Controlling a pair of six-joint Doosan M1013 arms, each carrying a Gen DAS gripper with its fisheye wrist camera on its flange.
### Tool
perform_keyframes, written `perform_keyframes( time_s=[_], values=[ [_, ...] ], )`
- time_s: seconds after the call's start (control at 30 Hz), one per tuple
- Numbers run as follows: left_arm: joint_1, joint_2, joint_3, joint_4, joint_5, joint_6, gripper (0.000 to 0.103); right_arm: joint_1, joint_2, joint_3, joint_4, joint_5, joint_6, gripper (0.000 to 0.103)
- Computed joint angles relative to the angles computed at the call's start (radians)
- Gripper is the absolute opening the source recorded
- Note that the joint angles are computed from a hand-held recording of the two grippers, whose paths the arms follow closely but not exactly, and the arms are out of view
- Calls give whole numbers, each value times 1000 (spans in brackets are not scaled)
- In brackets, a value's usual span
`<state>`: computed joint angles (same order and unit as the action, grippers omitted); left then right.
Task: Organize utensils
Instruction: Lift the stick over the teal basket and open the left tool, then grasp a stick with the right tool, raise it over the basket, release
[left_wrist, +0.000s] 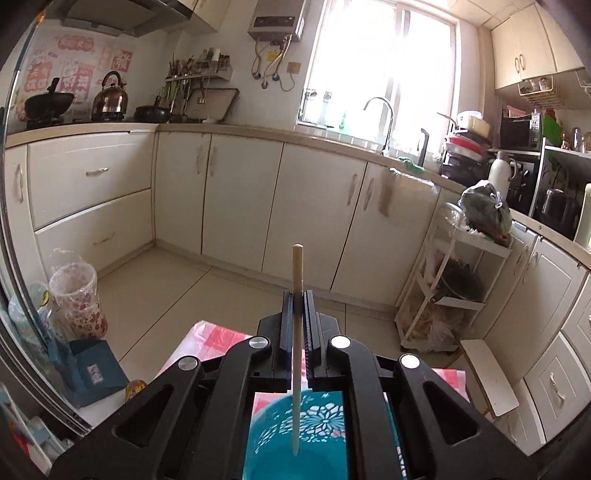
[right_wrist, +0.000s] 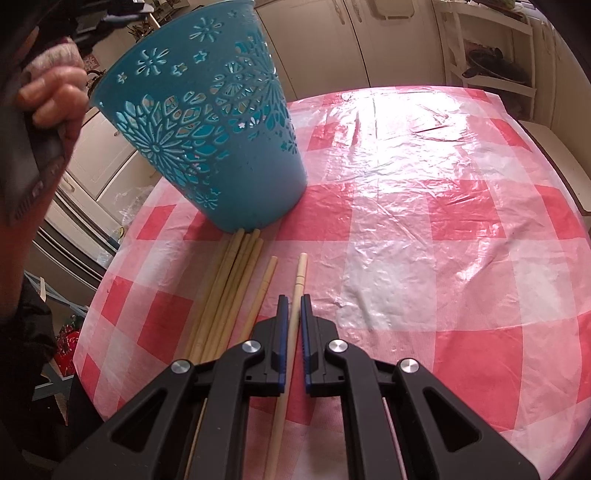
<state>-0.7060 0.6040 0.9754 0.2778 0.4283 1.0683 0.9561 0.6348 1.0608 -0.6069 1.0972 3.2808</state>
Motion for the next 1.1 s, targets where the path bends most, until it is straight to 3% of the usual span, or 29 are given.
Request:
perform_keyframes(
  time_s=[0.1, 0.23, 0.33, 0.4, 0.53, 0.63, 0.7, 0.73, 0.8, 0.87, 1.0, 1.1],
  values=[
    [-5, -17, 41, 65, -19, -15, 5, -1, -3, 6, 2, -10, -1, 7],
    [-9, -11, 15, -6, 68, 141, 8, -3, -9, 15, 8, -21, -9, 10],
    [-5, -12, -1, -18, 150, 175, 35, -4, -12, 17, 16, -38, -23, 20],
    [-3, -30, 25, 27, 146, 128, 55, -2, -6, 4, 23, -27, -52, 23],
    [19, -97, 133, 75, 91, 64, 71, 1, 10, -26, 33, 20, -94, 21],
    [43, -142, 221, 122, 67, 0, 77, 8, 54, -104, 28, 135, -182, 12],
    [61, -153, 257, 94, 84, 11, 78, 16, 102, -186, 13, 254, -280, 8],
    [71, -155, 272, 75, 97, 22, 78, 18, 113, -205, 7, 277, -301, 8],
    [83, -151, 293, 68, 126, 24, 78, 14, 99, -181, 18, 245, -267, 6],
    [99, -146, 315, 32, 134, 36, 78, 12, 42, -88, 9, 115, -147, 6],
    [115, -131, 339, -26, 141, 59, 78, 39, -39, 11, -187, -18, 54, 6],
    [122, -117, 343, -77, 152, 88, 78, 53, -64, 11, -339, -52, 139, 6]
  ],
)
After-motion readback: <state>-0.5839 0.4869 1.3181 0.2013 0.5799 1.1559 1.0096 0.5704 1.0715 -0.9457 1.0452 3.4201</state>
